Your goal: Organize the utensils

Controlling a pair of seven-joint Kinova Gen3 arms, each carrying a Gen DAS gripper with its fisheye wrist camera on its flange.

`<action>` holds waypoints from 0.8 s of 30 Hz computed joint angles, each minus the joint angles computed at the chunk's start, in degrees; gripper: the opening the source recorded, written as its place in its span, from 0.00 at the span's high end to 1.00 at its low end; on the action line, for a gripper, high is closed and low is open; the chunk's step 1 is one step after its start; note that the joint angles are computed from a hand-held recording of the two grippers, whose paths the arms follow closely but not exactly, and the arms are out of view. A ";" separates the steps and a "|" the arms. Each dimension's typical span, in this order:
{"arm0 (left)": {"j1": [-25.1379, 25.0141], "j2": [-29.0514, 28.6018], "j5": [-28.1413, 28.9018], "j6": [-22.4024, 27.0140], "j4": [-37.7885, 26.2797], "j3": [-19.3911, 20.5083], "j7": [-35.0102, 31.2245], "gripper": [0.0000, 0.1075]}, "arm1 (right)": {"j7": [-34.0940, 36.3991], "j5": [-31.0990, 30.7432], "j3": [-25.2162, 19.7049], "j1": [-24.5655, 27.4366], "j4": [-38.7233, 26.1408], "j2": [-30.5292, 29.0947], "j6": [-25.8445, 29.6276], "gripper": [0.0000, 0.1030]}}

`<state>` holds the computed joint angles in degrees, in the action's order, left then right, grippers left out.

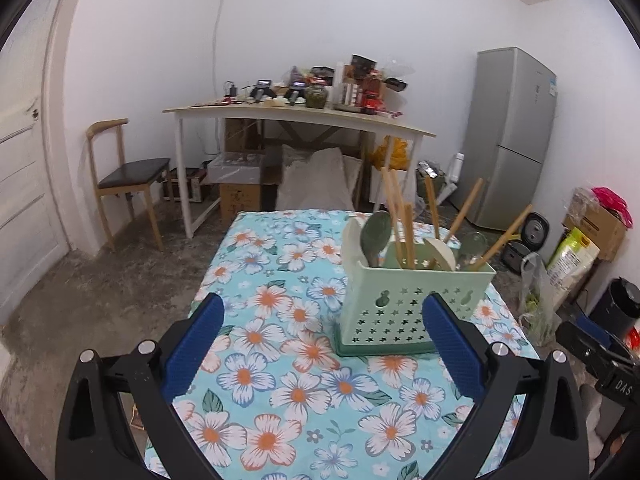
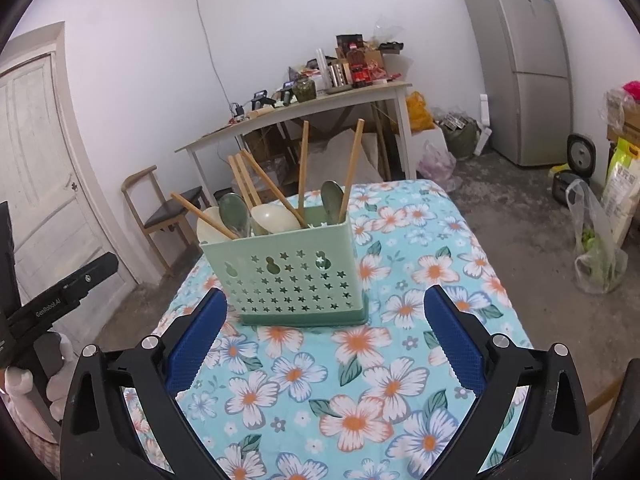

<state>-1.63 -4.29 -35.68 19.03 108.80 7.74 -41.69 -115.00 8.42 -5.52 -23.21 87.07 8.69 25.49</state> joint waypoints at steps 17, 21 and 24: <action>3.59 2.48 -2.74 5.68 -3.08 -1.86 3.74 0.09 | 0.65 -2.65 -0.13 0.48 -1.90 1.54 2.65 0.08; 4.09 2.66 -3.34 6.45 -3.29 -2.22 4.60 0.09 | 0.52 -2.52 0.02 0.32 -1.85 1.61 2.45 0.08; 4.47 2.93 -4.32 7.19 -3.62 -2.30 5.58 0.09 | 0.87 -3.04 -0.13 0.58 -1.97 1.66 2.55 0.08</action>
